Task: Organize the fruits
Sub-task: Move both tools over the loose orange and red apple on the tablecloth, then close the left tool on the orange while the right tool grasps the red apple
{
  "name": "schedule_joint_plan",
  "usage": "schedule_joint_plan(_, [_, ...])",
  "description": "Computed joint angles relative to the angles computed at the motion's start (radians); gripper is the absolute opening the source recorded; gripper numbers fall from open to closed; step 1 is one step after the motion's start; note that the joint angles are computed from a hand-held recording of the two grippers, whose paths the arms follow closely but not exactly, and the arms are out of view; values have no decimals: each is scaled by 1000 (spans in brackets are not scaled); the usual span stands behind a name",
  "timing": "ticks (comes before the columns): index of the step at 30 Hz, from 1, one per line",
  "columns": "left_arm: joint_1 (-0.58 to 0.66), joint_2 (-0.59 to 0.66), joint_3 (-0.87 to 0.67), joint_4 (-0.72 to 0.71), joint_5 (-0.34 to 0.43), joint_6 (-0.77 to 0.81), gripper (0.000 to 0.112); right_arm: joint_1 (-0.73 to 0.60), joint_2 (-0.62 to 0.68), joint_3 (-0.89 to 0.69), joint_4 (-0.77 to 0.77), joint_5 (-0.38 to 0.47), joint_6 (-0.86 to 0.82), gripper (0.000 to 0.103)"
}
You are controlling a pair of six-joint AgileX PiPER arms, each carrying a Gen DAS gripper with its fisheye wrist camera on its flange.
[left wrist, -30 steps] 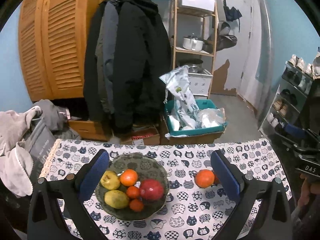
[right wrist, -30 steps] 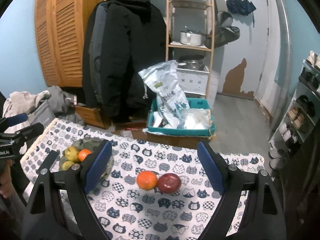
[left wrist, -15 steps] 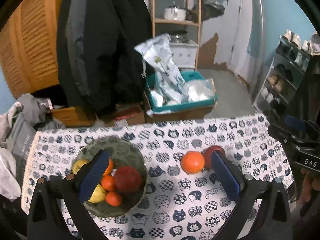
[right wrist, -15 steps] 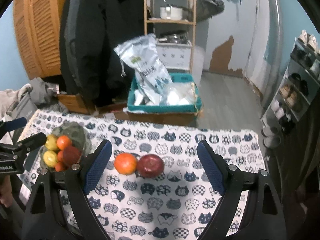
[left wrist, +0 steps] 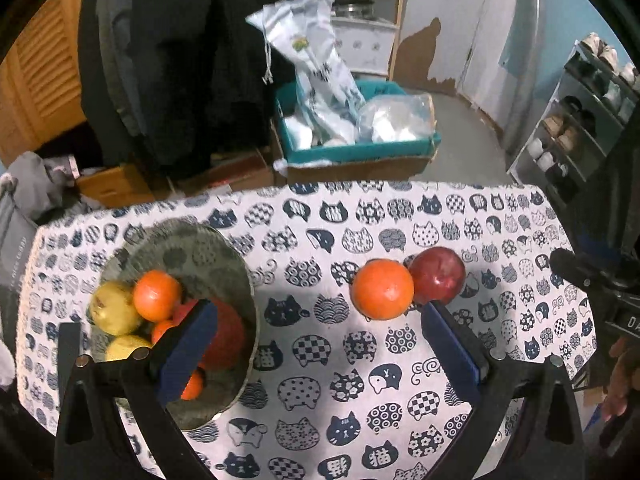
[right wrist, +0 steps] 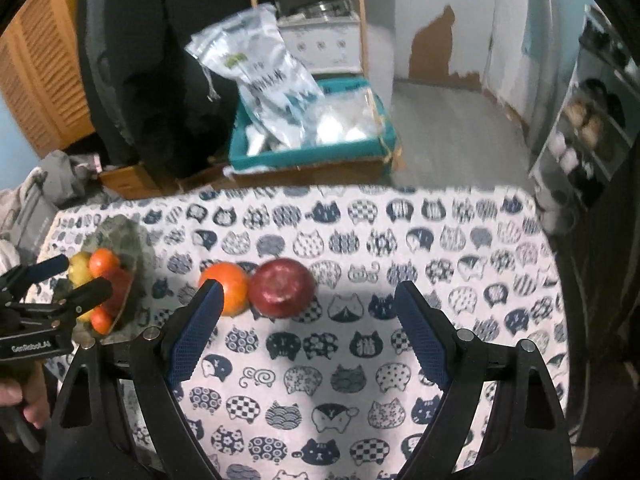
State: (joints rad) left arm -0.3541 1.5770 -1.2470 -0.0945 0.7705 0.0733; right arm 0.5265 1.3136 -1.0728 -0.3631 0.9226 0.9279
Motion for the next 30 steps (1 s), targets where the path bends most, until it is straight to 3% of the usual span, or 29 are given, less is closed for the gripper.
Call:
schedule_joint_plan(4, [-35,61,-12,55,-16,-42,102,-53,43,52,56,-58,-24,86])
schedule_joint_plan(13, [-97,179,-21,136,-55,-106,102,-106,145,77,119,-98,-83,86])
schedule_joint_plan(21, [-116,304,-80,112,-50,-106,102,-135,223,98,158,-137,-110,86])
schedule_joint_plan(30, [-127,384,-141,32,-56,-44,102,-171,221,122,177,-160,-111,86])
